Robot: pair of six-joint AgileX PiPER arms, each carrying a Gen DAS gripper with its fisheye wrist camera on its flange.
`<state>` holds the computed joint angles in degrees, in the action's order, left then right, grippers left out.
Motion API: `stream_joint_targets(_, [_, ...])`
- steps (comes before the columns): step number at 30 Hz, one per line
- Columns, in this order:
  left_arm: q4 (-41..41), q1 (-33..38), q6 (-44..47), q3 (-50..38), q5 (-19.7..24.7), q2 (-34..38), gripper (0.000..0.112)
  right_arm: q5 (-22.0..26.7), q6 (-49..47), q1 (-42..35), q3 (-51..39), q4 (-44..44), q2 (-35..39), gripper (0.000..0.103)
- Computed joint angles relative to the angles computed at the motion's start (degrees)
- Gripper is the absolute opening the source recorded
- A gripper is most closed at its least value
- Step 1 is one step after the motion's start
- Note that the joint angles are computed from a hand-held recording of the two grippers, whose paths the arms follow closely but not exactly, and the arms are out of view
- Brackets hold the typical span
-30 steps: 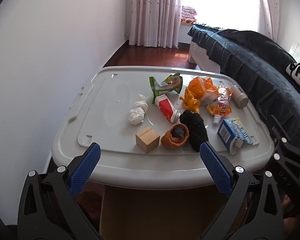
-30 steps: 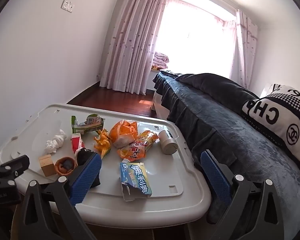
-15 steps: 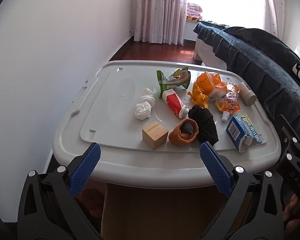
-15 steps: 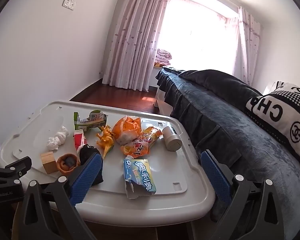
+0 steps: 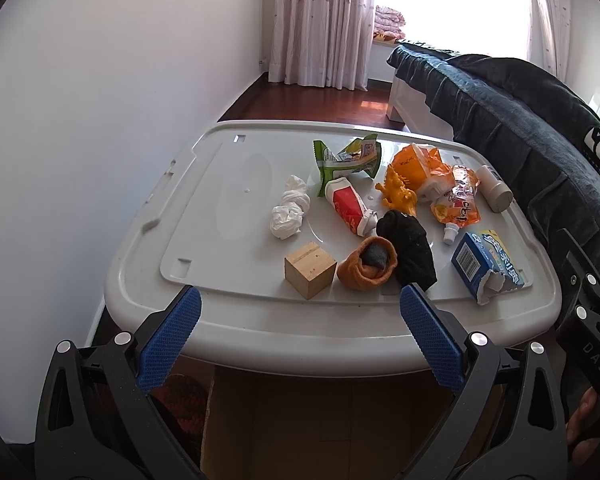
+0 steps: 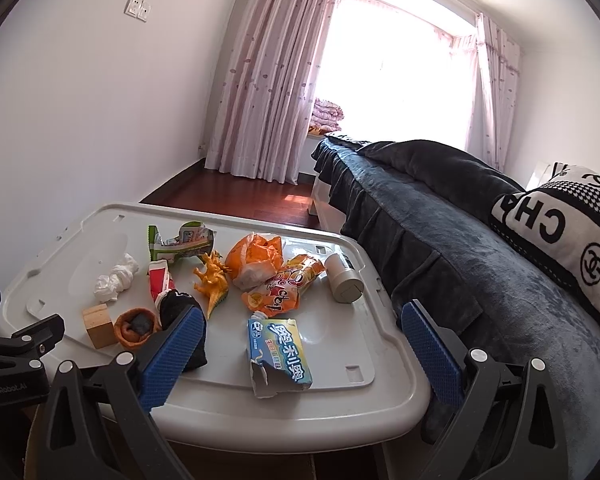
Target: Collect trash
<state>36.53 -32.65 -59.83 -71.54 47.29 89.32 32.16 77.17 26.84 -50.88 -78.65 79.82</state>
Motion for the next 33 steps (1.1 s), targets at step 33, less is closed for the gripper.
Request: stream_joint_targets(33, [-0.1, 0.3, 0.2, 0.2, -0.4, 0.0, 0.097, 0.2, -0.1, 0.4, -0.2, 0.2, 0.1, 0.098])
